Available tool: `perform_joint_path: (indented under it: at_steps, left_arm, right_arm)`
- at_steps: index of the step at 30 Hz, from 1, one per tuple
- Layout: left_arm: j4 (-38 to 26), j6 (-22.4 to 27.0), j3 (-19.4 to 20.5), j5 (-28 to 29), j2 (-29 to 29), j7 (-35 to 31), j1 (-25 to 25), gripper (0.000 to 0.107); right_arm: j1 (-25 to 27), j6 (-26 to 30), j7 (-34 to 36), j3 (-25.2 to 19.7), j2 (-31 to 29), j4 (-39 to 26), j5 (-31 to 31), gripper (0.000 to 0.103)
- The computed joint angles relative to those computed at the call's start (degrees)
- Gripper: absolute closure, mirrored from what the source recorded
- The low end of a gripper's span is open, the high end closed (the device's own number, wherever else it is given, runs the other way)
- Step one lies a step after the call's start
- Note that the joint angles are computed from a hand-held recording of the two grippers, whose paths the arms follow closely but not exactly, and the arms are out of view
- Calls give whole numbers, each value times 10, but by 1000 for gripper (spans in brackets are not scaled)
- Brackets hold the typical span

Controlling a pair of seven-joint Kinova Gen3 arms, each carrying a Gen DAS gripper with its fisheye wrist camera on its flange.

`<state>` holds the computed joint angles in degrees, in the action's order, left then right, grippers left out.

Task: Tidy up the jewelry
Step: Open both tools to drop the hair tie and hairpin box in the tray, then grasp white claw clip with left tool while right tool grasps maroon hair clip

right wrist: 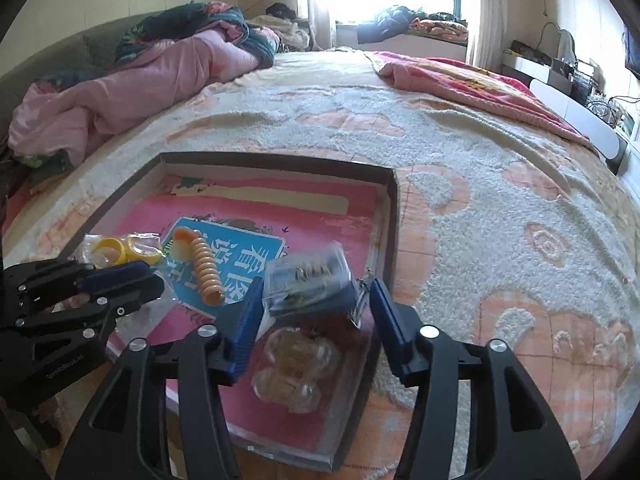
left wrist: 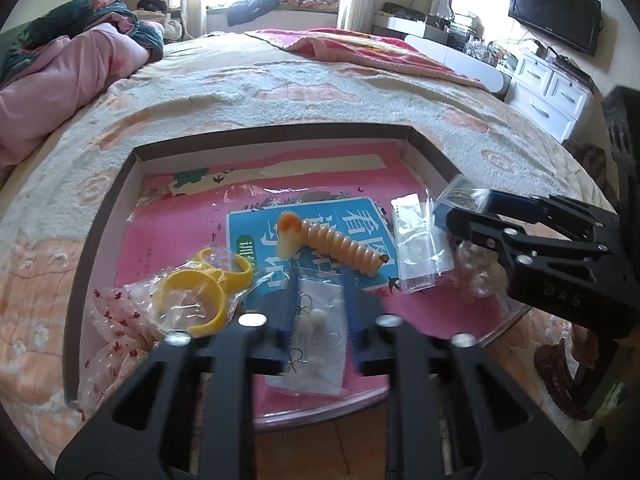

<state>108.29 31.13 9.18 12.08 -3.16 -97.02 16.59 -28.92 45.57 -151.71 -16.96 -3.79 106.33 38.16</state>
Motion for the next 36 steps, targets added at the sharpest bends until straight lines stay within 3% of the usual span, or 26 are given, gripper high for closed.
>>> perform_joint_path:
  at_steps: [6,11,21,24,26,36]
  left_arm:
    - [22,-19,0,2,-32,11,2,66]
    - [41,-27,-4,2,-64,14,11,59]
    - [73,-33,-12,10,-129,7,26,35]
    - [84,-35,-14,13,-148,10,30,34]
    - [88,-33,-12,12,-157,15,31,25]
    - [113,-40,-10,9,-189,23,45,19]
  right_arm:
    - [2,5,-49,-23,-39,28,17,45]
    - [6,40,-78,-64,-63,41,47,42]
    - [13,71,-115,-124,-105,62,45,37]
    - [14,82,-126,-141,-115,66,43,35]
    - [16,92,-132,-154,-122,69,41,34]
    - [25,131,-158,-207,-156,85,13,30]
